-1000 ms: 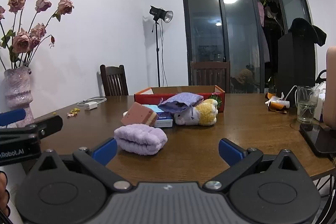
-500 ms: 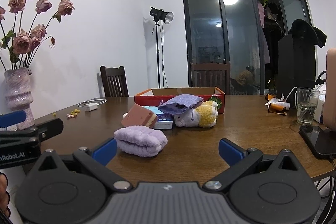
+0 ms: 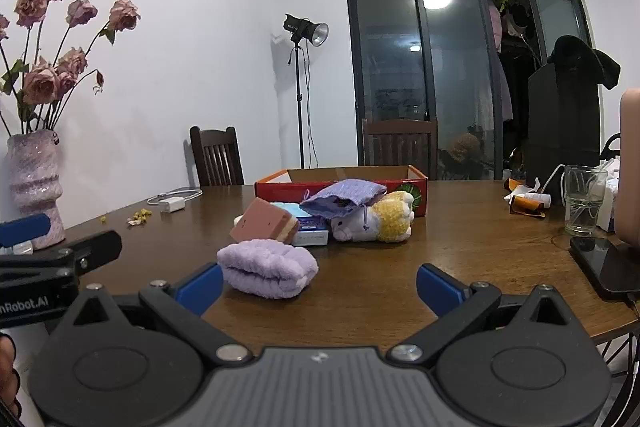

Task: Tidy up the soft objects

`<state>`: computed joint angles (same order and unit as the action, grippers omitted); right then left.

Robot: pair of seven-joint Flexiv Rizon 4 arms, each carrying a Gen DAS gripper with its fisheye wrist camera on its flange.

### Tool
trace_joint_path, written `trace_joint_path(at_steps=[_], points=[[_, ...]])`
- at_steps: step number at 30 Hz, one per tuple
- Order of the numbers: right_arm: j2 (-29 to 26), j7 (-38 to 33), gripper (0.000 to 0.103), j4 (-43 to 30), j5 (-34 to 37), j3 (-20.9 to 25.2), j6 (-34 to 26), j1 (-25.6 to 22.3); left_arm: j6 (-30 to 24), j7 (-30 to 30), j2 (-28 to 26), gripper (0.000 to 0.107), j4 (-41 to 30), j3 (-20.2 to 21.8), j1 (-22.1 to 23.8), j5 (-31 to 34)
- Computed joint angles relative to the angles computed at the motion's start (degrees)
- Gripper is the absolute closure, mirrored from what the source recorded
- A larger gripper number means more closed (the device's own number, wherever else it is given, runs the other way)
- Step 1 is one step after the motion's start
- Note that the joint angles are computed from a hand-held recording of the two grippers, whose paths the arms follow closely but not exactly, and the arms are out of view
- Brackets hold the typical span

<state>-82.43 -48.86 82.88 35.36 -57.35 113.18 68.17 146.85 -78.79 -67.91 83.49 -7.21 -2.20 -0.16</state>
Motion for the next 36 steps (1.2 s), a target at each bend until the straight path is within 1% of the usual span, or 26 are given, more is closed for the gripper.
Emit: trace_joint_path(at_steps=[21, 31, 36], points=[[0.7, -1.8, 0.0, -0.3, 0.5, 1.1, 0.3, -0.2, 0.0, 0.2, -0.1, 0.004, -0.1, 0.1, -0.1, 0.2], [0.3, -0.8, 0.0, -0.3, 0.3, 0.6, 0.1, -0.2, -0.1, 0.5, -0.4, 0.004, -0.3, 0.1, -0.1, 0.2], [-0.3, -0.6, 0.0, -0.6, 0.8, -0.1, -0.3, -0.3, -1.9, -0.4, -0.6, 0.004, -1.3, -0.5, 0.5, 1.3]])
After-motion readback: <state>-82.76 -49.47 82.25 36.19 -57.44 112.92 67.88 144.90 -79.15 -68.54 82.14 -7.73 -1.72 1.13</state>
